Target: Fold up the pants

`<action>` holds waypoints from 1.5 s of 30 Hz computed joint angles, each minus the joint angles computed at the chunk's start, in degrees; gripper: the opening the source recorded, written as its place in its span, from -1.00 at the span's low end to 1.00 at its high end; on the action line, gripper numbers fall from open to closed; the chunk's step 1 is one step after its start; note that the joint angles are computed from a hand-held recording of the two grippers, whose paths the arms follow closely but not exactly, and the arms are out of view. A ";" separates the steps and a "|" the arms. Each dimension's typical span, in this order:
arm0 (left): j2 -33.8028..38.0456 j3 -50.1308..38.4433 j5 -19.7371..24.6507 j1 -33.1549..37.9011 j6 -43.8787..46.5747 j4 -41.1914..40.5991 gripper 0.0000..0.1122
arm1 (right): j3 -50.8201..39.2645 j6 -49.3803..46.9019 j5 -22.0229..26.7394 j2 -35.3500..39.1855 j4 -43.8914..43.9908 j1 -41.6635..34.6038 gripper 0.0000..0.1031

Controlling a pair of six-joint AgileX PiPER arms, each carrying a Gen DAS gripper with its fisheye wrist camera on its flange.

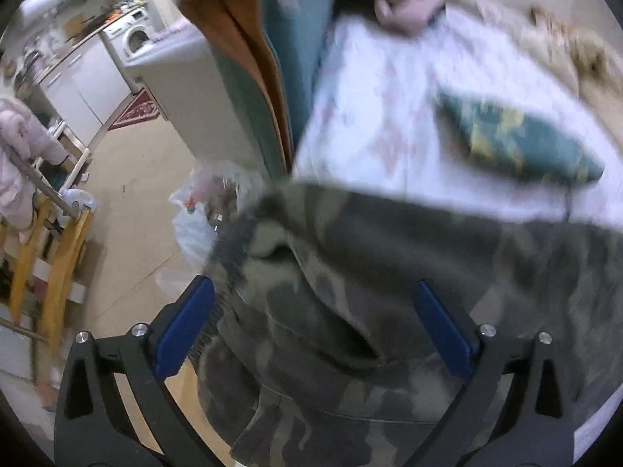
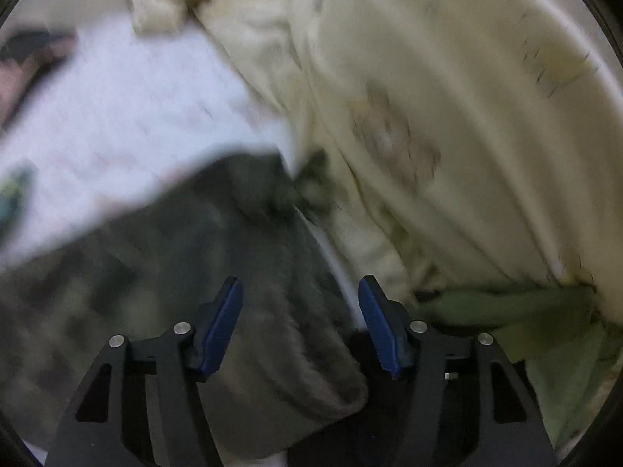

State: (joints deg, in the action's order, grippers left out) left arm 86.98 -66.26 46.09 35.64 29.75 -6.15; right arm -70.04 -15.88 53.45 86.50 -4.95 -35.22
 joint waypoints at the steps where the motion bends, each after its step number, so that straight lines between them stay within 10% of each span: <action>1: 1.15 1.07 -1.60 -0.95 -2.60 4.09 0.80 | 1.88 4.14 -0.65 1.11 -5.72 1.75 -0.05; 2: 2.90 1.33 -2.34 -0.98 -4.56 7.48 0.80 | 3.38 8.32 -0.79 2.62 -11.33 2.65 -0.42; 6: 7.49 -3.51 0.74 4.71 -2.20 2.78 0.82 | 6.84 16.30 -3.26 1.67 -18.15 3.61 -0.47; 10: 8.14 -7.45 2.44 6.69 -2.15 0.67 0.81 | 2.63 17.60 -0.20 2.33 -15.67 4.02 -0.32; 13: 7.10 -8.06 2.33 8.44 -0.72 -3.08 0.81 | 1.40 20.86 -2.88 -0.37 -21.33 7.47 0.28; 19: 4.03 -6.74 -0.29 8.32 -0.08 -5.39 0.81 | -6.55 14.45 -3.14 6.33 -9.68 10.86 0.27; 25: 5.67 -11.59 -2.11 11.43 -4.69 -0.09 0.81 | -5.72 38.14 -3.04 16.85 -36.16 20.91 0.26; 32: 12.12 -20.07 5.10 17.81 -9.02 0.62 0.81 | -7.79 49.38 0.00 13.58 -43.47 20.34 0.26; 45: -3.44 -7.02 18.60 20.46 -4.49 -12.89 0.81 | 14.54 30.92 2.58 -29.07 13.47 12.14 0.60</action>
